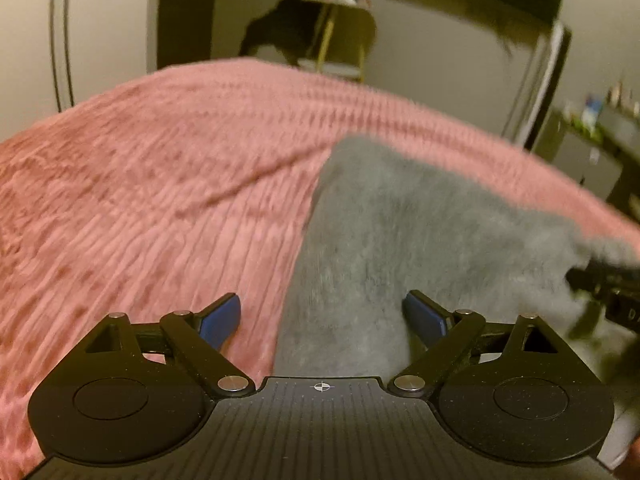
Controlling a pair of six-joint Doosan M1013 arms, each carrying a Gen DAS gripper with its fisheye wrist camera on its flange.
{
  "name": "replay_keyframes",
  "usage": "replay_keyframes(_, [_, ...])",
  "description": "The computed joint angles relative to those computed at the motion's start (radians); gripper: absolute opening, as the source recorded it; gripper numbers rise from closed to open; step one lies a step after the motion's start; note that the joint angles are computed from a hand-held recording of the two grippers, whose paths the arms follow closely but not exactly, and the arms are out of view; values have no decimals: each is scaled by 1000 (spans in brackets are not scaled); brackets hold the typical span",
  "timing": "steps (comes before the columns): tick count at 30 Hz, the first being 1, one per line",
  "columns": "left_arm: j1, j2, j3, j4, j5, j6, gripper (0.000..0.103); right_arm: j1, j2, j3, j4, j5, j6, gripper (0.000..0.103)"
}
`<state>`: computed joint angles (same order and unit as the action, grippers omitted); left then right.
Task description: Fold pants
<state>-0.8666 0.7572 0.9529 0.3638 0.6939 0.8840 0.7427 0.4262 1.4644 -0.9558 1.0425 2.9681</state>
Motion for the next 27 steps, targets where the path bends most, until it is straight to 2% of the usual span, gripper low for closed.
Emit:
replay_keyframes(2, [3, 7, -3, -7, 6, -8, 99, 3, 10, -5, -13, 13, -31, 31])
replay_keyframes(4, [3, 10, -2, 3, 10, -13, 101, -4, 3, 7, -10, -13, -10, 31])
replay_keyframes(9, [3, -7, 27, -1, -13, -33, 101, -9, -60, 71, -12, -122, 152, 32])
replay_keyframes(12, [14, -18, 38, -75, -18, -31, 101, -1, -126, 133, -34, -197, 370, 44])
replay_keyframes(13, [15, -25, 45, -94, -23, -30, 100, 8, -152, 161, -63, -214, 468, 56])
replay_keyframes(14, [17, -32, 53, -122, -31, -20, 100, 21, -171, 178, -83, -191, 541, 71])
replay_keyframes(16, [26, -47, 71, -222, -53, 42, 100, 33, -197, 199, -64, -152, 587, 76])
replay_keyframes(17, [31, -52, 79, -285, -64, 89, 100, 29, -215, 217, -23, -158, 616, 77])
replay_keyframes(20, [48, -54, 82, -466, -66, 231, 100, -20, -272, 294, 120, -314, 726, 78])
replay_keyframes(22, [53, -55, 84, -518, -65, 254, 100, -52, -284, 322, 209, -384, 737, 80])
replay_keyframes(24, [63, -55, 85, -588, -55, 274, 100, -87, -288, 354, 286, -505, 720, 85])
replay_keyframes(27, [74, -53, 84, -651, -48, 263, 100, -117, -276, 356, 382, -565, 618, 89])
